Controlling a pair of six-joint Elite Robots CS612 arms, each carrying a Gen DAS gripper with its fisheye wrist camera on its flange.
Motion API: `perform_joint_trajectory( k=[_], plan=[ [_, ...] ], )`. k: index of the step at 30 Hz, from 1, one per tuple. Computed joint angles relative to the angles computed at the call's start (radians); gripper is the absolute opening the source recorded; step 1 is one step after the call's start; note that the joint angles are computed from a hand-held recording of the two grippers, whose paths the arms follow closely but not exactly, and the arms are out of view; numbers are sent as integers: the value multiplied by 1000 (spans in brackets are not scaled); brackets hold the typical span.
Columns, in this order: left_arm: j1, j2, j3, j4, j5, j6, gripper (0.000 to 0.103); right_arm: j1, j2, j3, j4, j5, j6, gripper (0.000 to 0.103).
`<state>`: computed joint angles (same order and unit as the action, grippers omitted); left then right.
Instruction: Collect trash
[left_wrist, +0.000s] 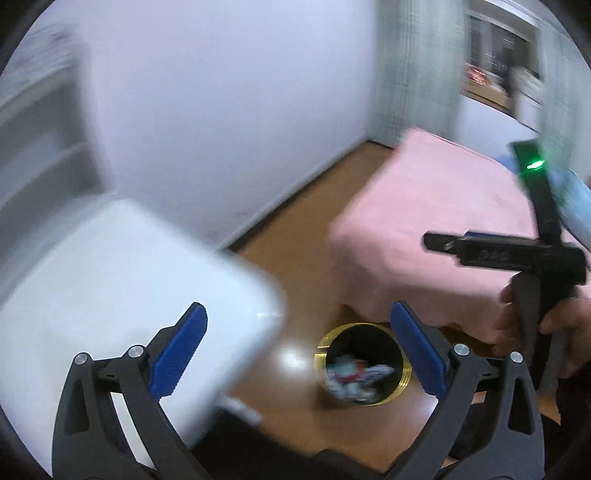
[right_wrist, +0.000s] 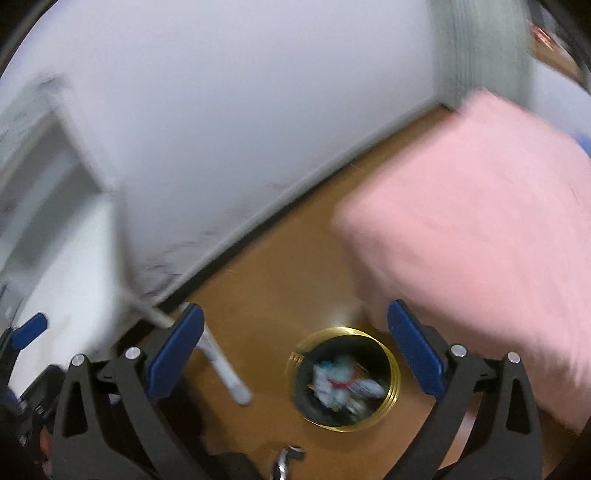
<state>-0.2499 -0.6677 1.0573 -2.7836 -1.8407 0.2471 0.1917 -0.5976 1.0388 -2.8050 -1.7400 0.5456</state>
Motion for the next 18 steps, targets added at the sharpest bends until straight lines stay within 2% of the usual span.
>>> perform_joint_trajectory(
  k=[4,9,13,15,18],
  plan=[
    [59,-36,34,-33,189,-81,96,54,95,-237,25,129,-192,96],
    [129,-88,100,-67,380,-235,96,118,231,-543,120,196,-376,96],
    [167,-132,170,-93,513,-328,96,150,325,-741,190,244,-428,96],
    [178,-150,202,-110,555,-375,96,157,359,-817,231,261,-447,96],
    [195,-173,243,-144,572,-396,96,176,406,-918,288,236,-474,96]
  ],
)
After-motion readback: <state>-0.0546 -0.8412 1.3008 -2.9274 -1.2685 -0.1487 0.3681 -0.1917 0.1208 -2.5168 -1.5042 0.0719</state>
